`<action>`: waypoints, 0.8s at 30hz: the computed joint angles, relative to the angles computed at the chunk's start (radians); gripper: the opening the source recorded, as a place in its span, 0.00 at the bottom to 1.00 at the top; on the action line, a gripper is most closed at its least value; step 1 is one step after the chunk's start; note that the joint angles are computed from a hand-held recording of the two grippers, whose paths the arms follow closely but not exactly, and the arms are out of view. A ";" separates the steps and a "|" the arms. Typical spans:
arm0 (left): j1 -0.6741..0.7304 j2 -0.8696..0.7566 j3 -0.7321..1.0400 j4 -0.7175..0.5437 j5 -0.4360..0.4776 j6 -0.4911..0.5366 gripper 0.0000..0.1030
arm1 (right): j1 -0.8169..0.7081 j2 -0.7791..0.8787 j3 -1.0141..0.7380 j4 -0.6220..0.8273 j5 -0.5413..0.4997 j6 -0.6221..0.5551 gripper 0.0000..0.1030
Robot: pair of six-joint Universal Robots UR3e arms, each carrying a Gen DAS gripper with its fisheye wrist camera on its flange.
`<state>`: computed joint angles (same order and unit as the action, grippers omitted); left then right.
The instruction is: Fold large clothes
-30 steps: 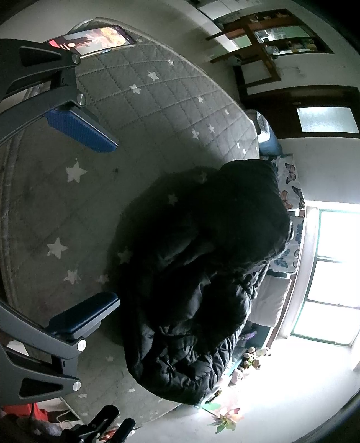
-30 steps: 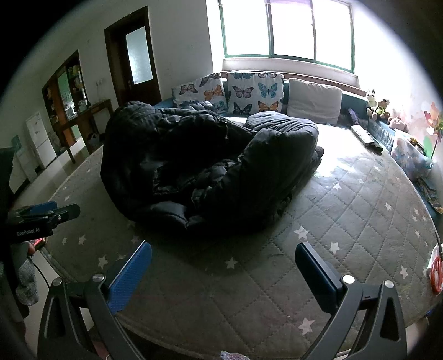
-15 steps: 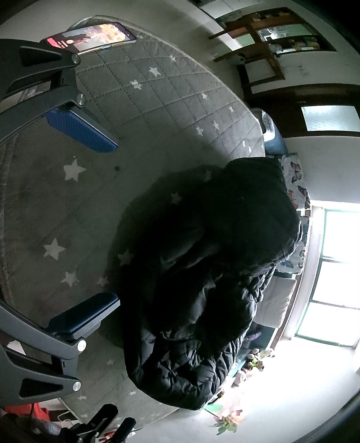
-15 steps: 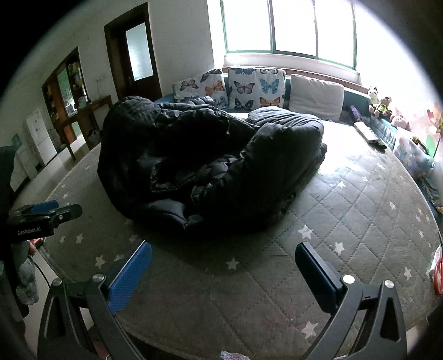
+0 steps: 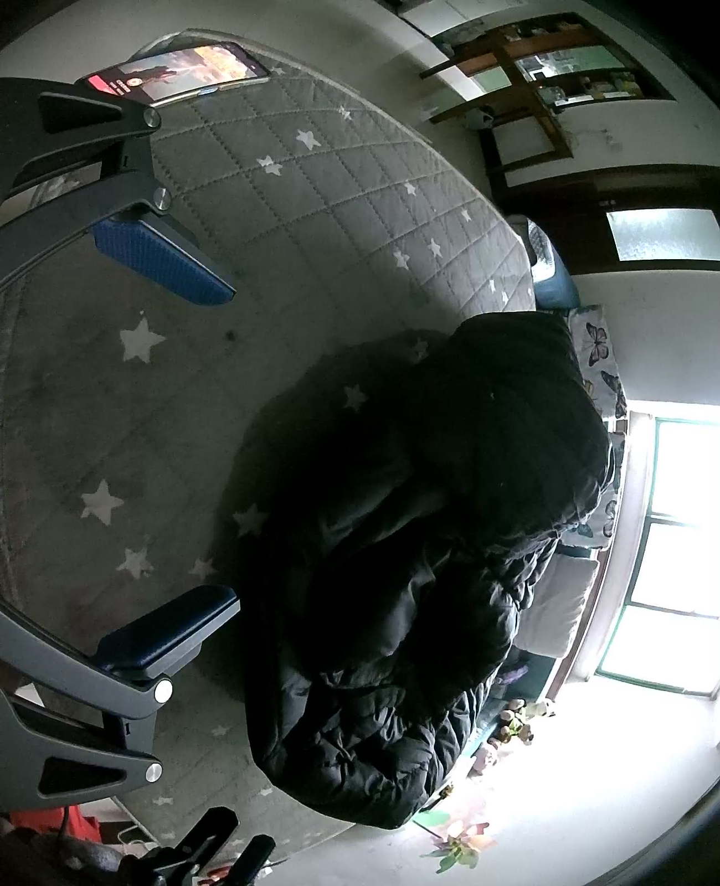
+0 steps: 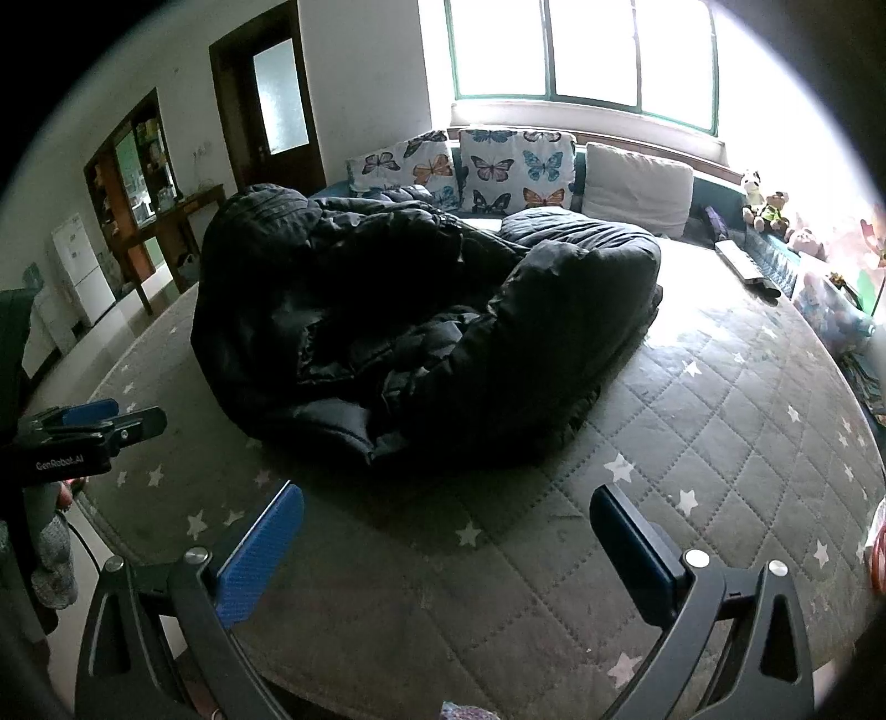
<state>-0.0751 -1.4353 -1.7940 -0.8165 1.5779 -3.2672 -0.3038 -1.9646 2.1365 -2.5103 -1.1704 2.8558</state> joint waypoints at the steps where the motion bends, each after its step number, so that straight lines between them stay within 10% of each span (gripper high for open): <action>1: -0.001 0.000 0.001 -0.001 0.002 0.000 1.00 | 0.001 0.002 -0.001 -0.002 -0.001 0.000 1.00; 24: -0.002 0.014 0.005 -0.016 0.004 0.000 1.00 | 0.017 0.001 -0.010 0.003 -0.004 0.003 1.00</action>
<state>-0.0768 -1.4215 -1.7888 -0.8325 1.5819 -3.2674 -0.2868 -1.9634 2.1260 -2.5075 -1.1749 2.8592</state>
